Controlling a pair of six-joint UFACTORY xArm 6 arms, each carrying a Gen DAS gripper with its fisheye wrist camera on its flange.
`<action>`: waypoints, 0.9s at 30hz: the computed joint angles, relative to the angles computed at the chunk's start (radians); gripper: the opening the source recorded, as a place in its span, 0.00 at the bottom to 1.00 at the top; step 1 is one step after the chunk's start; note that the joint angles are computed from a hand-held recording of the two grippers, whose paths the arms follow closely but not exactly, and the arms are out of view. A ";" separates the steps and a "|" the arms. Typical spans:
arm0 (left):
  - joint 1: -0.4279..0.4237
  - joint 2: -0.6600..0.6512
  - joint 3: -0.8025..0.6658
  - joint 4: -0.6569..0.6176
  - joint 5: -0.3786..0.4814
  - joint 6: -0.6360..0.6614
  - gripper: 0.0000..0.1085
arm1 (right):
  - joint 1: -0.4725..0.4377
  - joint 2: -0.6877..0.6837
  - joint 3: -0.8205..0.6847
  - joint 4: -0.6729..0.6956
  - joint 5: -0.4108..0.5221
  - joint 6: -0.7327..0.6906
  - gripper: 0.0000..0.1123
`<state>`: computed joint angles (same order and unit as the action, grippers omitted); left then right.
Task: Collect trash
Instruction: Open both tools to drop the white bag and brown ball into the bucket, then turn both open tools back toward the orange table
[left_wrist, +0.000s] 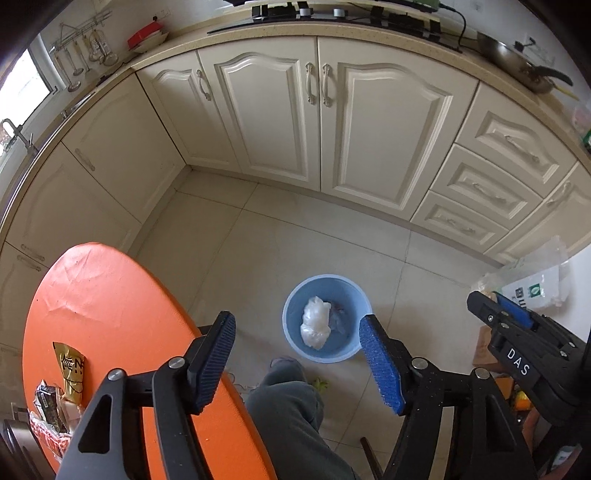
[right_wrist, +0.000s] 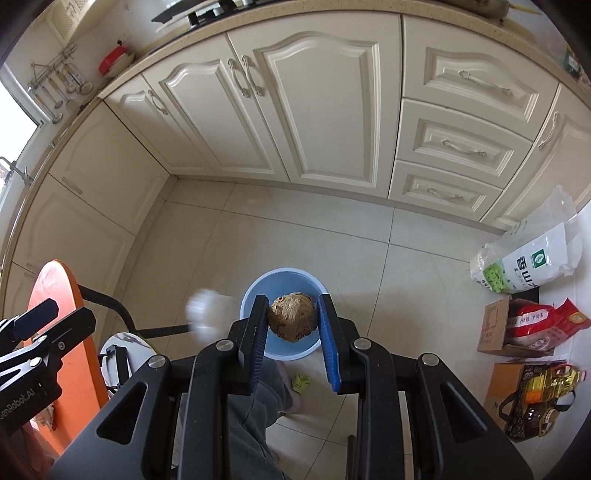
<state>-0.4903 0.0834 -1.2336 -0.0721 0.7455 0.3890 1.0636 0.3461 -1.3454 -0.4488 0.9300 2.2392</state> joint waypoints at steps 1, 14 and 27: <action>0.001 0.010 -0.008 0.007 0.006 -0.006 0.60 | -0.002 0.007 -0.005 0.004 -0.007 -0.005 0.24; 0.038 0.034 -0.050 -0.014 0.050 -0.026 0.60 | -0.025 0.105 -0.167 -0.029 -0.009 -0.140 0.34; 0.067 0.019 -0.041 -0.033 0.069 -0.008 0.62 | -0.025 0.098 -0.143 -0.029 -0.019 -0.088 0.88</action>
<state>-0.4230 0.1021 -1.2742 -0.1051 0.8144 0.3806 1.0391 0.4443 -1.4888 -0.4780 0.9113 2.1512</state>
